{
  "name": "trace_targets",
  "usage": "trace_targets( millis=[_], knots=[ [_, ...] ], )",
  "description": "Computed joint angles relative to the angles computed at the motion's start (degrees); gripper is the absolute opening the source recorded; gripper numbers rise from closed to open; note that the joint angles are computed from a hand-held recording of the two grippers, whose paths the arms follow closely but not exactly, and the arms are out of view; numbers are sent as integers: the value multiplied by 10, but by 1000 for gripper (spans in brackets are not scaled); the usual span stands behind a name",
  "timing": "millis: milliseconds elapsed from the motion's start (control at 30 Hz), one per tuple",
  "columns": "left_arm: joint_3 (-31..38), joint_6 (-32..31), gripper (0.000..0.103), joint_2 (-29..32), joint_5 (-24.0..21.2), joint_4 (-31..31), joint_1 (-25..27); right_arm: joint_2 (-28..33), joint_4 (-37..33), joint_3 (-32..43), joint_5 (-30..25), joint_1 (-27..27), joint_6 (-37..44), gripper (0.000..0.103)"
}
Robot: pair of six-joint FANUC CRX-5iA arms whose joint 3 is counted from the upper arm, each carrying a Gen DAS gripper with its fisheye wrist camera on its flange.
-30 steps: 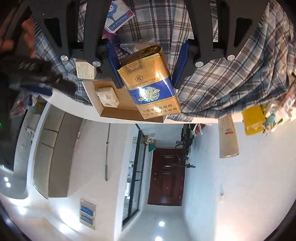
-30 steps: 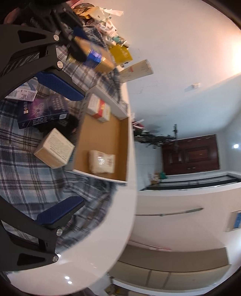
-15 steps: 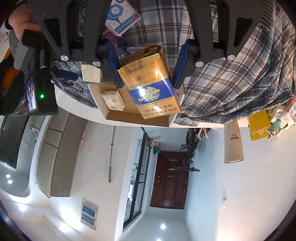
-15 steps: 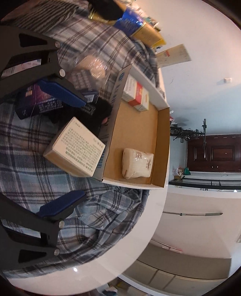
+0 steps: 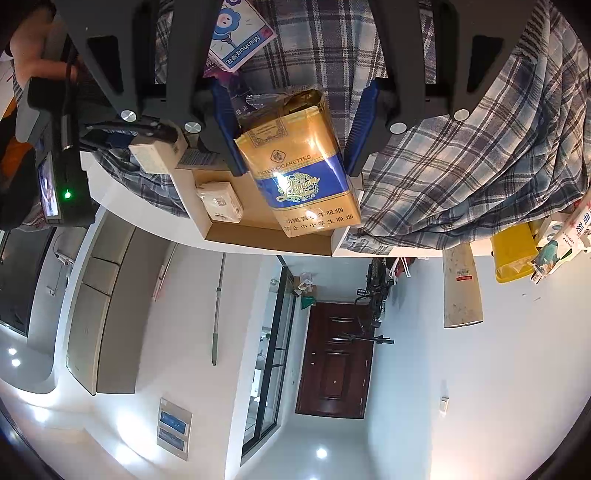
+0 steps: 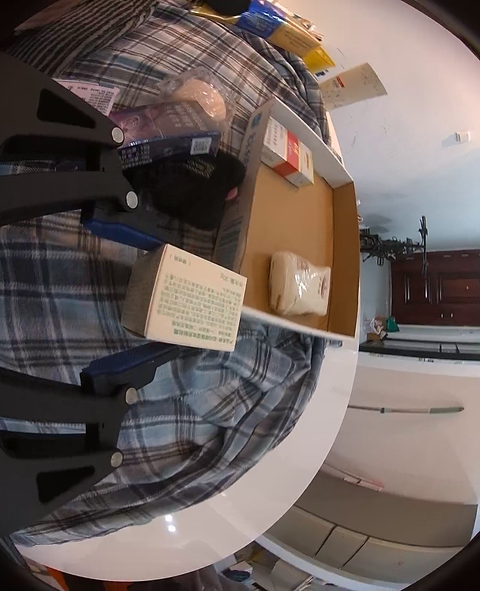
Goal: Organize objects
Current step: 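Grasp the cream box with the right tool while the left tool holds the tin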
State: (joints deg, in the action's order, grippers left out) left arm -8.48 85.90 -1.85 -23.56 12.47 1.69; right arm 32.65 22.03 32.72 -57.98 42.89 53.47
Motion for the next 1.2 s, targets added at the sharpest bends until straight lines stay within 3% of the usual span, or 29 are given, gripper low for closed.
trace_targets(
  millis=[67, 167, 267, 433, 600, 767, 867, 1033, 1133, 1200],
  knots=[
    [0, 1, 57, 1, 1, -1, 0, -3, -1, -3, 7, -3, -9, 49],
    [2, 4, 57, 1, -1, -4, -1, -13, -59, -3, 39, -17, -5, 53],
    [1, 1, 57, 0, -1, -1, -1, -2, -54, 8, 32, -20, -13, 53],
    [-7, -11, 57, -2, 9, 11, 2, 8, -88, 28, 18, -28, 3, 44],
    [-8, -1, 57, -4, 14, 1, 1, -20, -7, -33, 66, -9, -21, 43],
    [-6, 7, 57, -7, 15, -7, 0, -75, 37, -122, 179, -4, -49, 43],
    [-12, 4, 57, -13, 22, -3, 1, -98, 97, -170, 229, -6, -110, 43],
    [-12, 20, 57, -19, 30, -20, -2, -112, 142, -196, 253, -12, -162, 43],
    [4, 65, 57, -21, 24, -78, -9, -115, 161, -203, 255, -15, -185, 43],
    [4, 57, 57, -24, 23, -70, -8, -116, 161, -200, 250, -16, -188, 43]
  ],
)
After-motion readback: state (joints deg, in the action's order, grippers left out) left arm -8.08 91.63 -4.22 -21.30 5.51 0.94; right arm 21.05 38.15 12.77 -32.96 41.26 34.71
